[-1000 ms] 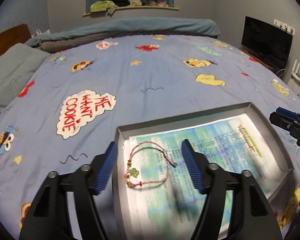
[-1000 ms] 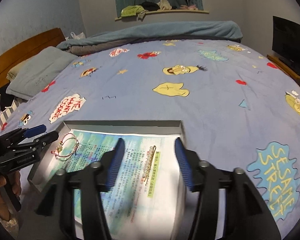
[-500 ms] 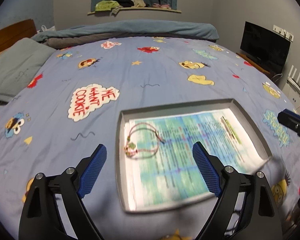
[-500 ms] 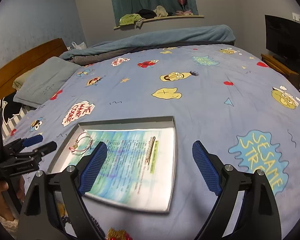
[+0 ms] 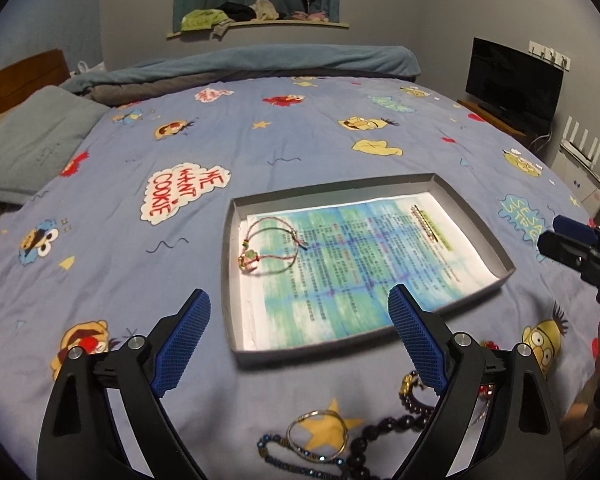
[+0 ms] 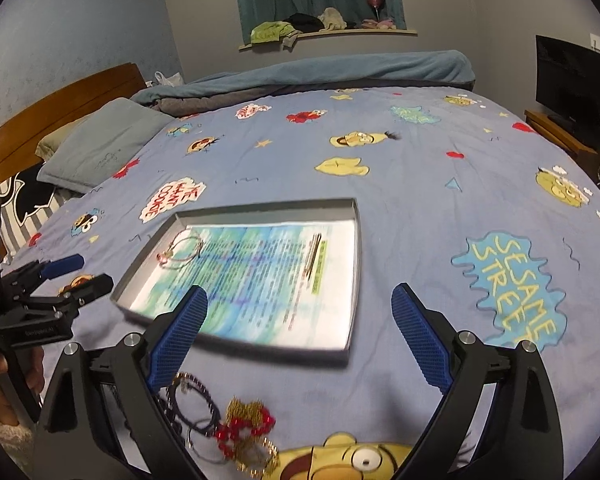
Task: Organize jewelry
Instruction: 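Move both tools back over the remaining jewelry pile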
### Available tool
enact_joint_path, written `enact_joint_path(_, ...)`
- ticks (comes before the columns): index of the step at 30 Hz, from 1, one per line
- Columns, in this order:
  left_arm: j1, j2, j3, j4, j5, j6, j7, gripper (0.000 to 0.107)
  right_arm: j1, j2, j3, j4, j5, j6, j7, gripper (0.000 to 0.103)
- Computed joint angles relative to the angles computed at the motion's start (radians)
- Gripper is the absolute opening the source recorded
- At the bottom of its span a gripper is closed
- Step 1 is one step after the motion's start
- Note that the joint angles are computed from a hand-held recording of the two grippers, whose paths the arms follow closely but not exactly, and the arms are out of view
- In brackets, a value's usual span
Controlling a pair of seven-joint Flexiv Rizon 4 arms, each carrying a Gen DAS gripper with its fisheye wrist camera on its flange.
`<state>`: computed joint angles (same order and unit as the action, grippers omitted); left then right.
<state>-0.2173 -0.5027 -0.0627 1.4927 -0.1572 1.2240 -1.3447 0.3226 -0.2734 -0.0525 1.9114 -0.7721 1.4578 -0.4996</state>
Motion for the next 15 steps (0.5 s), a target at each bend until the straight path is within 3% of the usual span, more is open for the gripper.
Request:
enact_joint_path(7,-0.007,0.029,0.011,0.047,0.016,0.023,-0.008,0.091,0.010,0.023,-0.001,0.054,-0.071,0.000,0.036,0.093)
enact_joint_path(15,0.014,0.068,-0.008,0.126,-0.002,0.045,0.021,0.091,0.001,0.023,0.040,0.074,-0.052,-0.019,-0.028,0.093)
